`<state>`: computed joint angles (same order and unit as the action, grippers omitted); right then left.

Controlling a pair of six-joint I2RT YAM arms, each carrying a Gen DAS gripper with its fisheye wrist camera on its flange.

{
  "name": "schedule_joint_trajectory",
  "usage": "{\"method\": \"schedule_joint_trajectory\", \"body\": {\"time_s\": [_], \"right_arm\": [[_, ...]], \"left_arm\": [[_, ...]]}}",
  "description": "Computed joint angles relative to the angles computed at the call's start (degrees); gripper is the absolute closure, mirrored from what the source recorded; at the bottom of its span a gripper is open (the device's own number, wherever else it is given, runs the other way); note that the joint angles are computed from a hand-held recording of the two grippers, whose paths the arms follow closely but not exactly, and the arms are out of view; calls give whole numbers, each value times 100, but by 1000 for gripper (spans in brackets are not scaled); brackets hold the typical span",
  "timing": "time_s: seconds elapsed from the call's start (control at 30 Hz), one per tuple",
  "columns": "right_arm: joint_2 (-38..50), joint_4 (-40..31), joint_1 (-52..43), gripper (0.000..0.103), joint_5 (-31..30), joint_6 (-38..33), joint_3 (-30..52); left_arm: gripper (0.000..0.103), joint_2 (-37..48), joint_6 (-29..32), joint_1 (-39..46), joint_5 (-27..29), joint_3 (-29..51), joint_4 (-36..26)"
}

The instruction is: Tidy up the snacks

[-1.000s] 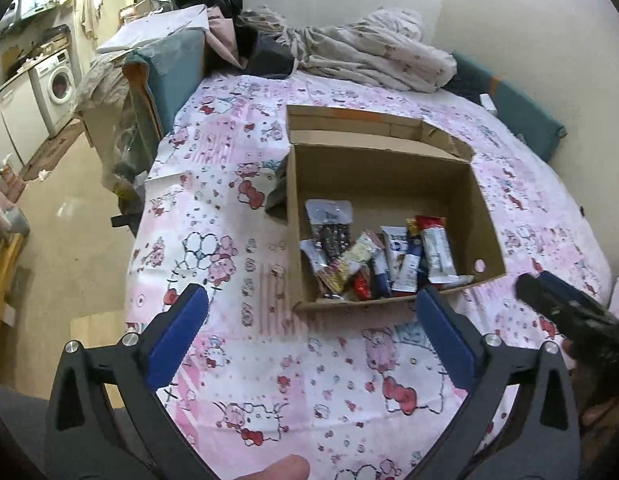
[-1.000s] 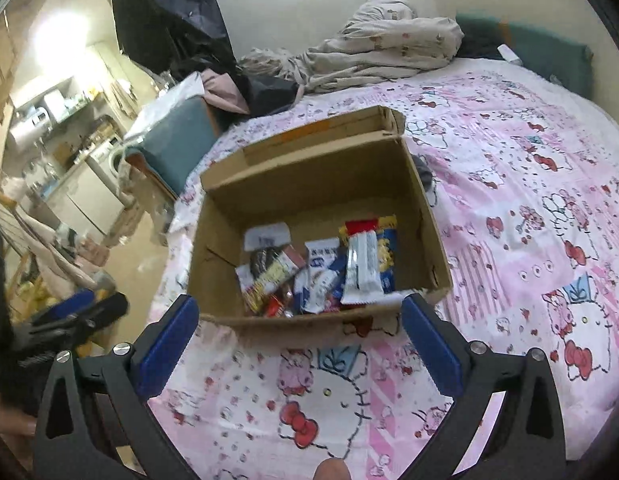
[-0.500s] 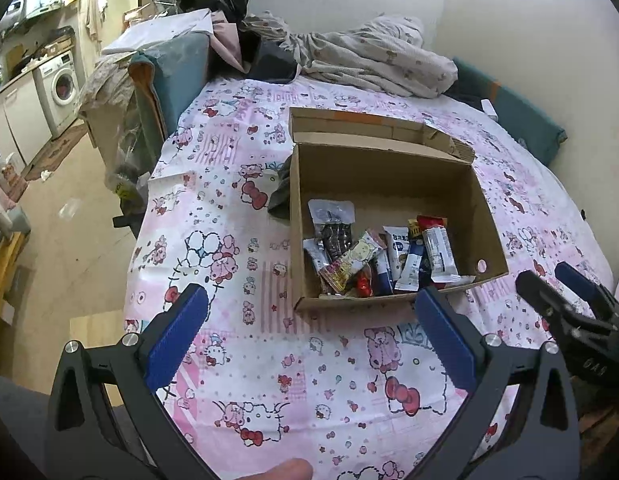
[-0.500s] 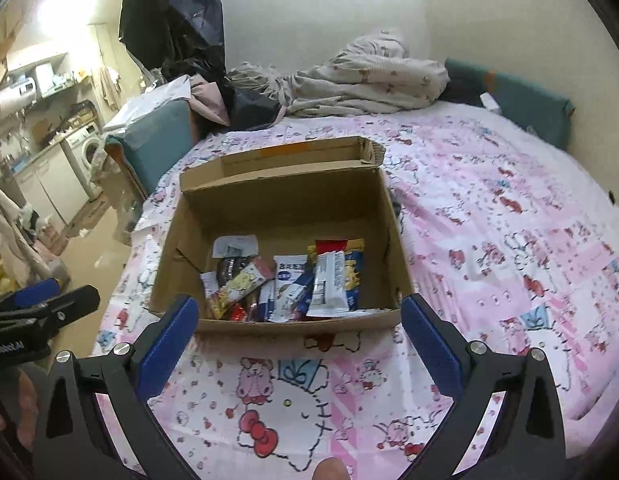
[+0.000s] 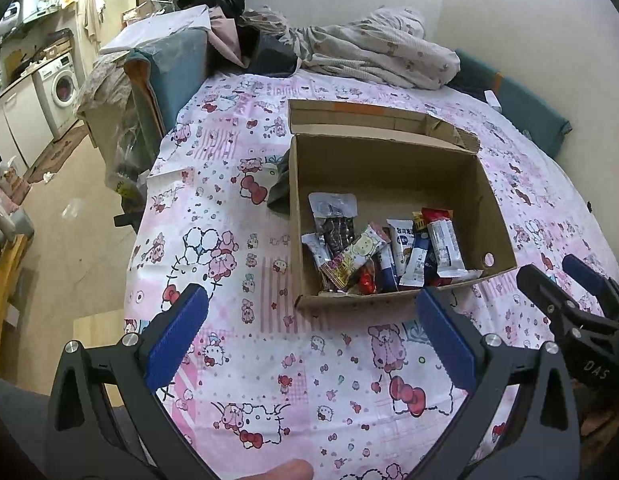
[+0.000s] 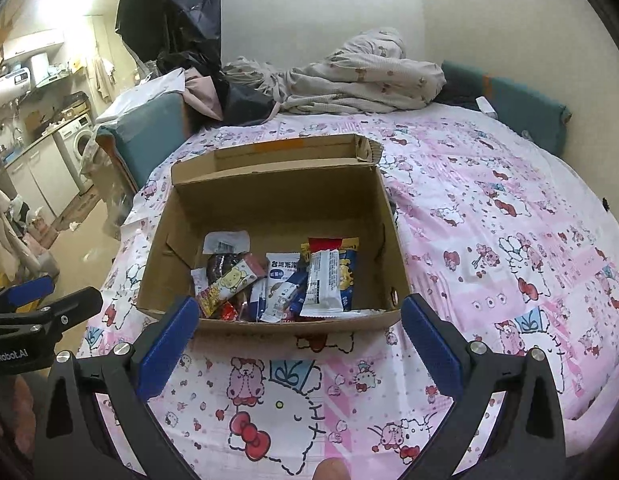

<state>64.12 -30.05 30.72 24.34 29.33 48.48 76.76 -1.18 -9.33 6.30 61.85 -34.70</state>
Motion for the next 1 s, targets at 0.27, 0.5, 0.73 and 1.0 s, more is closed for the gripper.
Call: {"method": "schedule_joint_trajectory", "body": {"time_s": [0.27, 0.5, 0.73, 1.0], "right_arm": [[-17, -9, -24, 0, -6, 50, -5], [-55, -34, -6, 0, 70, 27, -22], [-110, -135, 6, 0, 93, 64, 17], [-131, -196, 15, 0, 105, 125, 45]], "left_arm": [[1, 84, -21, 13, -59, 17, -42], [1, 103, -20, 36, -91, 27, -48], [1, 92, -12, 43, -88, 9, -21], [1, 94, -11, 42, -90, 7, -19]]}}
